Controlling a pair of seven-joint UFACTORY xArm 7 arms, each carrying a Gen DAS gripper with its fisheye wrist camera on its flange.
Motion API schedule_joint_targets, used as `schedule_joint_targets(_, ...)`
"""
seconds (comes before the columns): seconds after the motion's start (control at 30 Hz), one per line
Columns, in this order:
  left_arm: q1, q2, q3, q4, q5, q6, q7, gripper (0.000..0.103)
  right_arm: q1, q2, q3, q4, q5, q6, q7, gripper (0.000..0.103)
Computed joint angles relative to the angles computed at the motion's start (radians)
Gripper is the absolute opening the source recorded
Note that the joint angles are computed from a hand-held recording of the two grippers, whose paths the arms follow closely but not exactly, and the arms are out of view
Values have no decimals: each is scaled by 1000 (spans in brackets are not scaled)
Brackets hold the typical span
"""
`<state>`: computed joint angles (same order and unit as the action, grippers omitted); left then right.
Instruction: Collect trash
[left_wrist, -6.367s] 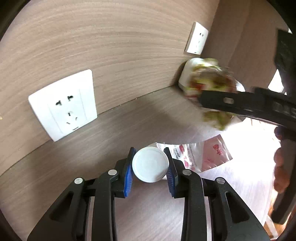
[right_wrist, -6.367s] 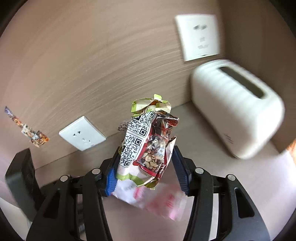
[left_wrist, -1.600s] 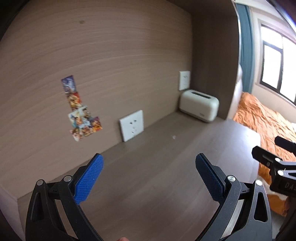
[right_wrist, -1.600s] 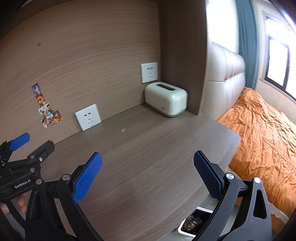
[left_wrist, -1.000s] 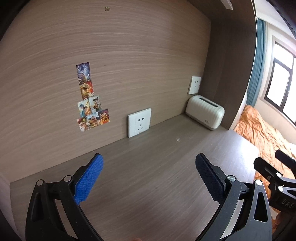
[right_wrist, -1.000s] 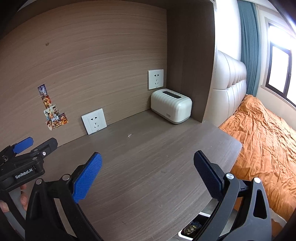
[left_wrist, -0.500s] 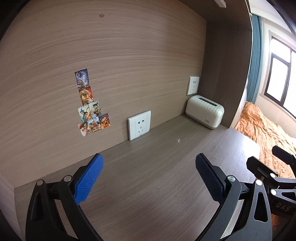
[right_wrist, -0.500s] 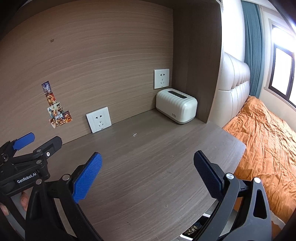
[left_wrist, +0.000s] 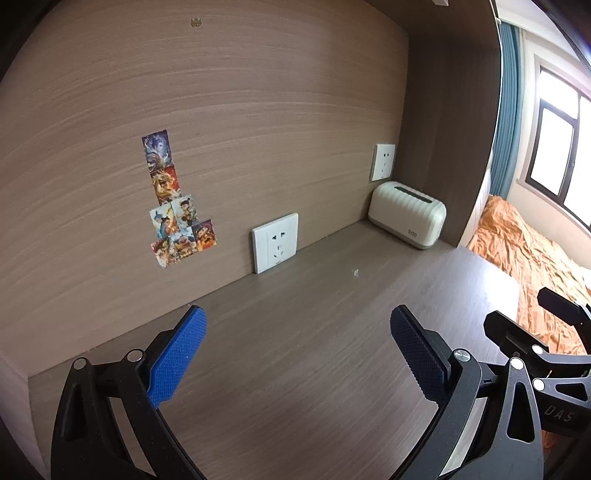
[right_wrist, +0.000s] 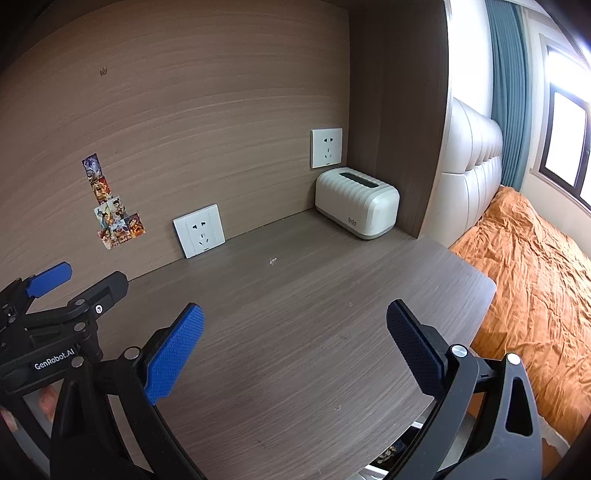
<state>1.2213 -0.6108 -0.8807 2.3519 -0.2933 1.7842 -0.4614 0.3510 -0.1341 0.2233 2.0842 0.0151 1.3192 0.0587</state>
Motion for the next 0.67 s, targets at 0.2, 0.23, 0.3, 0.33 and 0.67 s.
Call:
schedule_joint_targets(0.2,6,-10,4,-5,3,-3,0,98,-3,-1,-5,-5,7,9,1,99)
schedule_joint_targets(0.23,11,-10,0,1,5,0,2,98,-4,-1,-6,-6,7,10,3,99)
schedule_joint_targets(0.3,19,-10,-3,7,2,4,10,98,-5,-2,-8,-8,12,12,7,99)
schedule_joint_targets(0.33,27,-9,-5,15,0,9,11,98,-6,-1,-8,-8,14,12,8,99)
schedule_joint_targets(0.67,36,-3,-15,13,-34,16,15,98,-7,-5,-11,-21,27,22,6,99)
